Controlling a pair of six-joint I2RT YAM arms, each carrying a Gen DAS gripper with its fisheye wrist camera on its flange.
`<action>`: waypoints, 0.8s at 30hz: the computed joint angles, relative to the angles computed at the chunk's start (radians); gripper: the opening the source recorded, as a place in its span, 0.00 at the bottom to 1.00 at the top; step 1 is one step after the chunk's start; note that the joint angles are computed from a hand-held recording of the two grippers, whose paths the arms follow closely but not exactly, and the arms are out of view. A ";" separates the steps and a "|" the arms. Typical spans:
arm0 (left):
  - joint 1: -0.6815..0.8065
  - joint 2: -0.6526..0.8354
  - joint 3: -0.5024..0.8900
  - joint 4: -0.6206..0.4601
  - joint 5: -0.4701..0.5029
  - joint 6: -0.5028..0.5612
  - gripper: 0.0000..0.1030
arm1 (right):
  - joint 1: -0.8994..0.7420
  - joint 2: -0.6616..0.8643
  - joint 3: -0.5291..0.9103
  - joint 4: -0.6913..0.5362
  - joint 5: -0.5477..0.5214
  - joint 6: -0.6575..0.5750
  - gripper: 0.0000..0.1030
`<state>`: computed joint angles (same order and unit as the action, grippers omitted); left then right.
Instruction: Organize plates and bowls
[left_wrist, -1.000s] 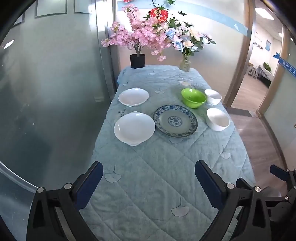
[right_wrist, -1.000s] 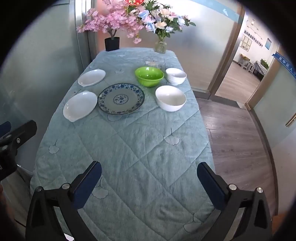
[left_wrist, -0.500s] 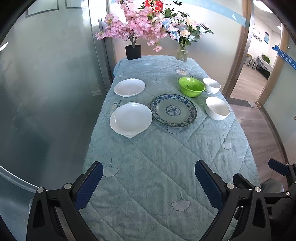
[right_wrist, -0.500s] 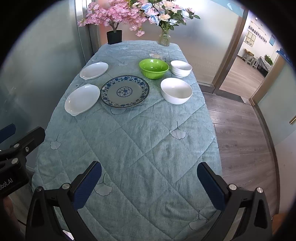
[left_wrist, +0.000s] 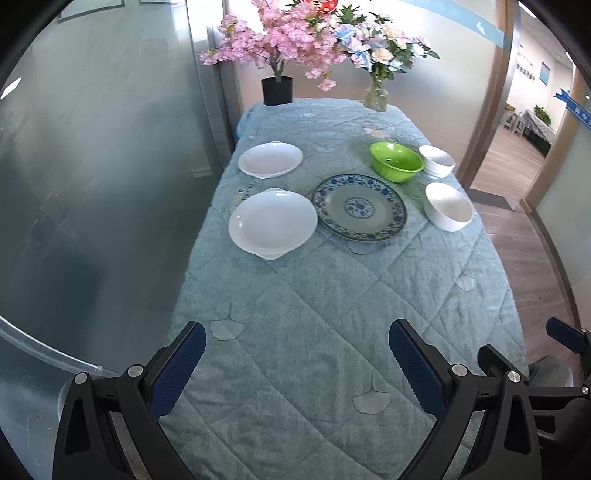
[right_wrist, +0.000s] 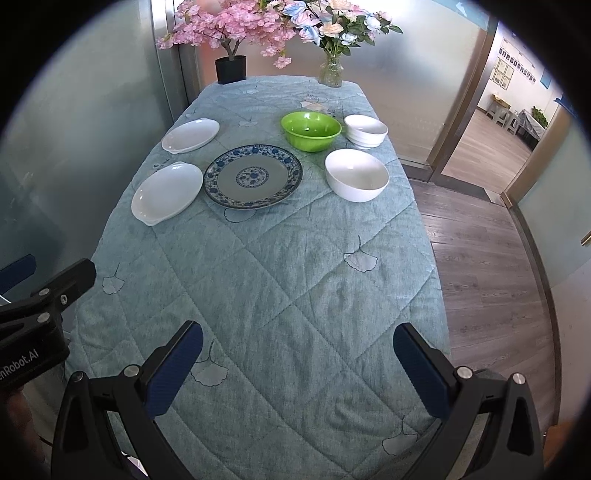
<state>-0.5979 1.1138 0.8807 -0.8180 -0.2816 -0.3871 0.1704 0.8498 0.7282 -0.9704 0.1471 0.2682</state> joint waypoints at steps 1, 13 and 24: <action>0.007 0.000 -0.001 -0.002 0.004 0.003 0.97 | 0.006 0.003 0.001 -0.001 0.003 0.004 0.99; 0.036 -0.040 -0.044 0.027 0.071 0.051 0.97 | 0.074 0.048 0.007 -0.002 0.039 0.036 0.99; 0.099 0.001 -0.033 0.059 0.112 0.092 0.97 | 0.084 0.120 0.031 0.031 0.038 0.027 0.99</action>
